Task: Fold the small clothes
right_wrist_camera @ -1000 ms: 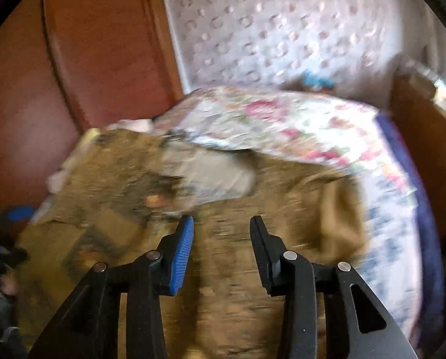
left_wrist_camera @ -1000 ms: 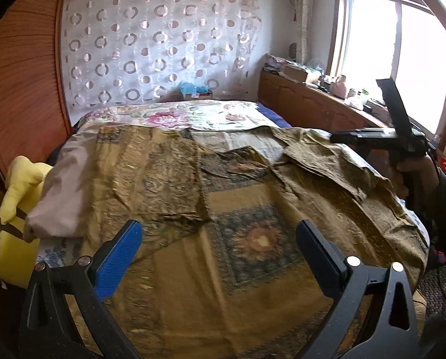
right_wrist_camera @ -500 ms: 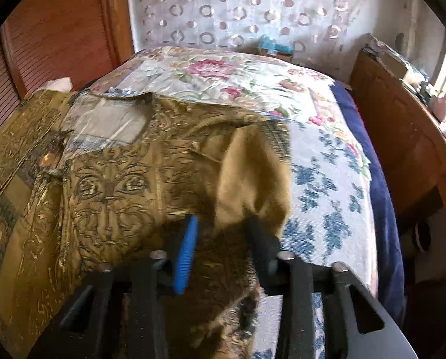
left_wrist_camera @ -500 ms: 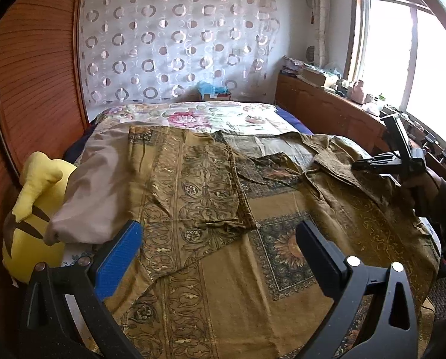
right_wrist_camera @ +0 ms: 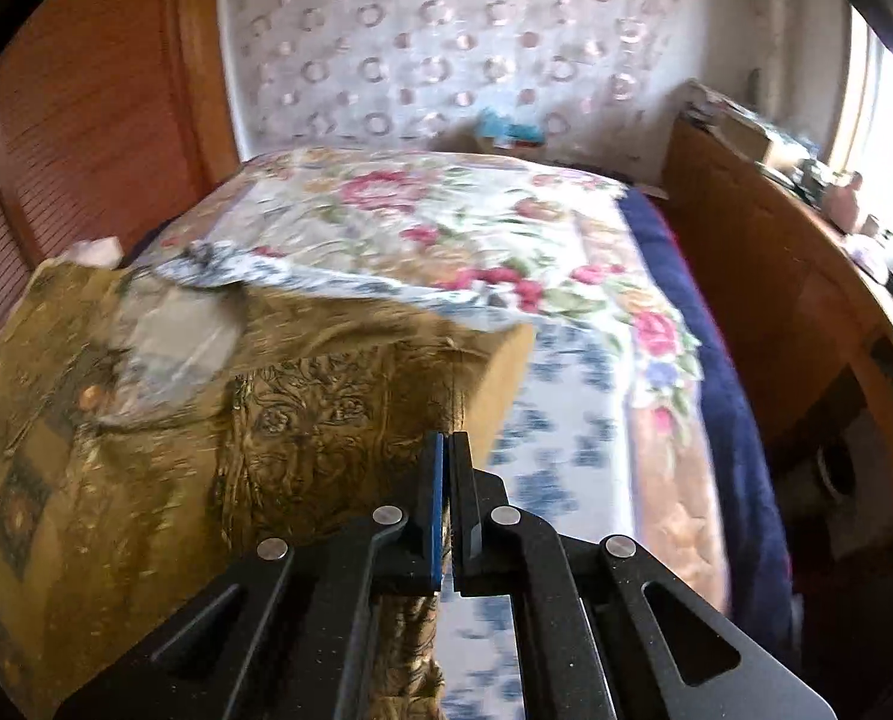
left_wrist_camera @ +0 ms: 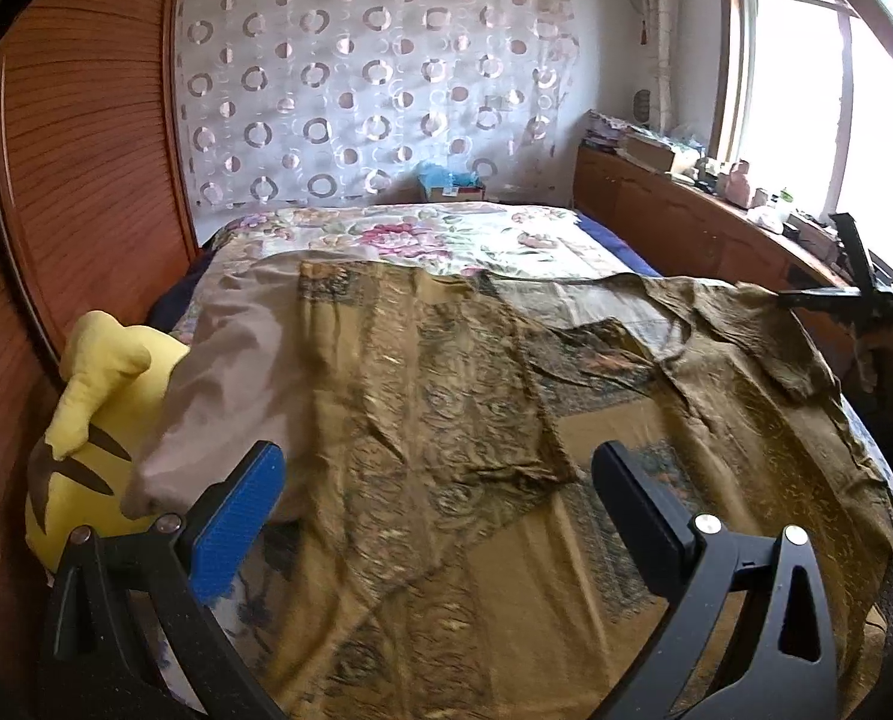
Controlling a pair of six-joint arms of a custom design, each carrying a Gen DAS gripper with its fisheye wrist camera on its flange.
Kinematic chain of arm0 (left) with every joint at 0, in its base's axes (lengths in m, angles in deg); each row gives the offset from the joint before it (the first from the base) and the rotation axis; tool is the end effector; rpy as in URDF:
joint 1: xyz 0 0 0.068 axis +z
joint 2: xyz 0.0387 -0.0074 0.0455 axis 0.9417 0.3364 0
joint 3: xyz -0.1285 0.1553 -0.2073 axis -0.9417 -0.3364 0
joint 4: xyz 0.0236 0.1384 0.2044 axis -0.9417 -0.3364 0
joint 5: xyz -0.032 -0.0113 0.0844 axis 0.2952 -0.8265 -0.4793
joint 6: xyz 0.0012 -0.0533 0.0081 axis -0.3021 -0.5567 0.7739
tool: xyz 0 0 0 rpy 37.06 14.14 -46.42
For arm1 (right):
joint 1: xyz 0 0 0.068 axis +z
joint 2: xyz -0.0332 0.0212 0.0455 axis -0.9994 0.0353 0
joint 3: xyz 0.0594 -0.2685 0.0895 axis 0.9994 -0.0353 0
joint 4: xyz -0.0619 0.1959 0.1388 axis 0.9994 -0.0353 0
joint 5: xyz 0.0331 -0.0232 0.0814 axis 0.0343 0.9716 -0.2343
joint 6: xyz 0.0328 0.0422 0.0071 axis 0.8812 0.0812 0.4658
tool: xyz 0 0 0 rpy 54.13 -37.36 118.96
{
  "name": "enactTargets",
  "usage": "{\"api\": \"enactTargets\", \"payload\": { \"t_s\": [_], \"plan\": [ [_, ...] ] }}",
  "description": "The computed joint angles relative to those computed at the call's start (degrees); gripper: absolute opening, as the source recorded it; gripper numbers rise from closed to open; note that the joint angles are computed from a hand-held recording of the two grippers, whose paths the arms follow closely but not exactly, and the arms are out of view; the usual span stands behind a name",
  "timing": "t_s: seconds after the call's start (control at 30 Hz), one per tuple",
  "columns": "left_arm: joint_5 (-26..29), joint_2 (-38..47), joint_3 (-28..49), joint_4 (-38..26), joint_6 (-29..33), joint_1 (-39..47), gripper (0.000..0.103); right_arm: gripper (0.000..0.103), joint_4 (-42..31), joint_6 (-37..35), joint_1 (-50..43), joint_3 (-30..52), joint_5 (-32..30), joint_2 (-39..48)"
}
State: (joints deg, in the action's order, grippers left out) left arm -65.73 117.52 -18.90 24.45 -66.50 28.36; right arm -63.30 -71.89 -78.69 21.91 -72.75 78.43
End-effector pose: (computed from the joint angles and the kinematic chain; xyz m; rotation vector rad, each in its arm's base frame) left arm 0.1767 -0.1298 0.2347 -0.2316 2.2183 0.0486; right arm 0.3503 0.0643 0.2326 -0.5497 2.2512 0.1960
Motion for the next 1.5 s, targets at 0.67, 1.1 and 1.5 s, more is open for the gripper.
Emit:
{"api": "enactTargets", "payload": {
  "t_s": [0.67,1.1,1.5],
  "plan": [
    [17.44,0.85,1.51,5.33,16.03,23.22,0.060,0.043,4.04,2.83,-1.47,4.84,0.96,11.28],
    [22.73,14.37,6.84,9.91,16.72,30.36,0.057,0.044,6.47,1.83,-1.66,1.83,0.99,10.18],
    [26.99,21.84,13.88,7.25,17.08,34.15,0.050,0.045,5.89,1.43,-1.90,2.31,0.72,10.24]
  ]
}}
